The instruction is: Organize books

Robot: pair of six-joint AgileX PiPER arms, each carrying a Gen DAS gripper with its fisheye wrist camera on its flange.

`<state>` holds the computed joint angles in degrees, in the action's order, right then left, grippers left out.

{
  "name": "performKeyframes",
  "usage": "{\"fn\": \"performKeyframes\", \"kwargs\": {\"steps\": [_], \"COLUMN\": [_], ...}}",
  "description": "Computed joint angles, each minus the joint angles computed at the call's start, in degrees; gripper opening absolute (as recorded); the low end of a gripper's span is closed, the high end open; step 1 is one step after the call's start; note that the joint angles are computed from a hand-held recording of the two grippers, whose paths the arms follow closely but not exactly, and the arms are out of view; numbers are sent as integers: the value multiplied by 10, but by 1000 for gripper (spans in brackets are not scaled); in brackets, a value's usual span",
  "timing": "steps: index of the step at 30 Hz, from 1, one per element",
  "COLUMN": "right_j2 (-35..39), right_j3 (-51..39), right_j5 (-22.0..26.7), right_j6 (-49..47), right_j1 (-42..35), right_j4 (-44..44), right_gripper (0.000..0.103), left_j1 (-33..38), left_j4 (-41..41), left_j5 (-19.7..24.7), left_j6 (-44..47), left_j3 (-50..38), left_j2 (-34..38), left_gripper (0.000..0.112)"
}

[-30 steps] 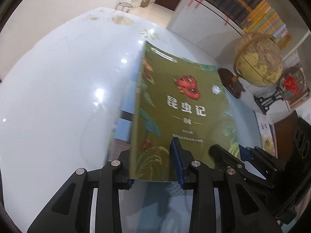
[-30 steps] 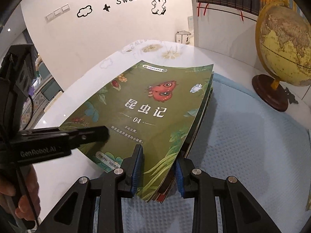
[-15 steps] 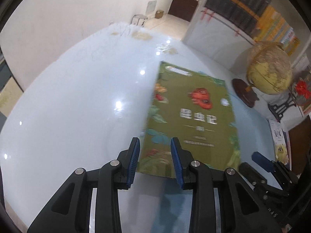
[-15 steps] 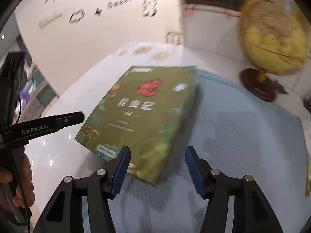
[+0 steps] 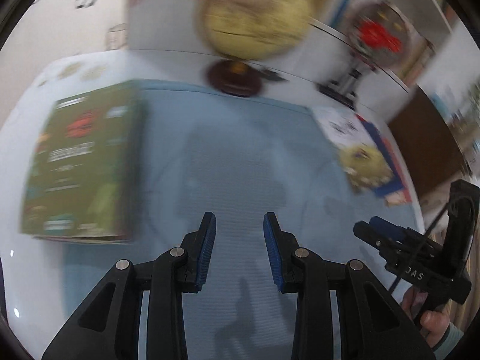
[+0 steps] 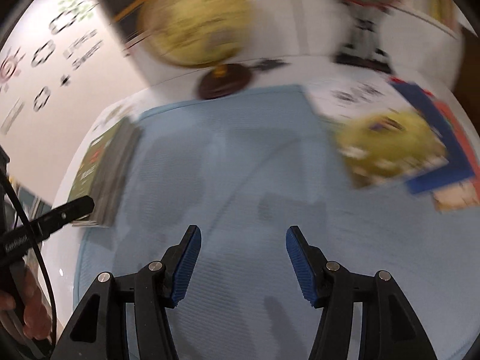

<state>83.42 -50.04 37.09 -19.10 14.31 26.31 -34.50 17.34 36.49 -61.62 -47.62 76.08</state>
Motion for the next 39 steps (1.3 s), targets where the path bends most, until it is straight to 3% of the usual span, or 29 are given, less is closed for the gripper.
{"fn": "performKeyframes", "kwargs": {"steps": [7, 14, 20, 22, 26, 27, 31, 34, 39], "right_j2": [16, 112, 247, 289, 364, 376, 404, 395, 378], "right_j3": [-41, -159, -332, -383, -448, -459, -474, -456, -430], "right_j5": [105, 191, 262, 256, 221, 217, 175, 151, 175], "right_j6": [-186, -281, -238, -222, -214, -211, -217, -243, -267], "right_j1": [-258, -392, -371, -347, -301, -294, -262, -256, -267], "right_j4": [70, 106, 119, 107, 90, 87, 58, 57, 62], "right_gripper": [57, 57, 57, 57, 57, 53, 37, 37, 38], "left_j1": [-75, -92, -42, -35, -24, -21, -20, -28, -38], "left_j4": [-37, -70, -189, -190, -183, -189, -203, -177, -184], "left_j5": [19, 33, 11, 14, 62, 66, 81, 71, 28], "left_j6": [19, 30, 96, 96, 95, 99, 104, 86, 84], "left_j3": [-206, -372, -459, -485, -568, -582, -622, -618, -549], "left_j2": [188, 327, 419, 440, 502, 515, 557, 559, 520], "left_gripper": [30, 30, 30, 30, 30, 30, 30, 30, 30]}}
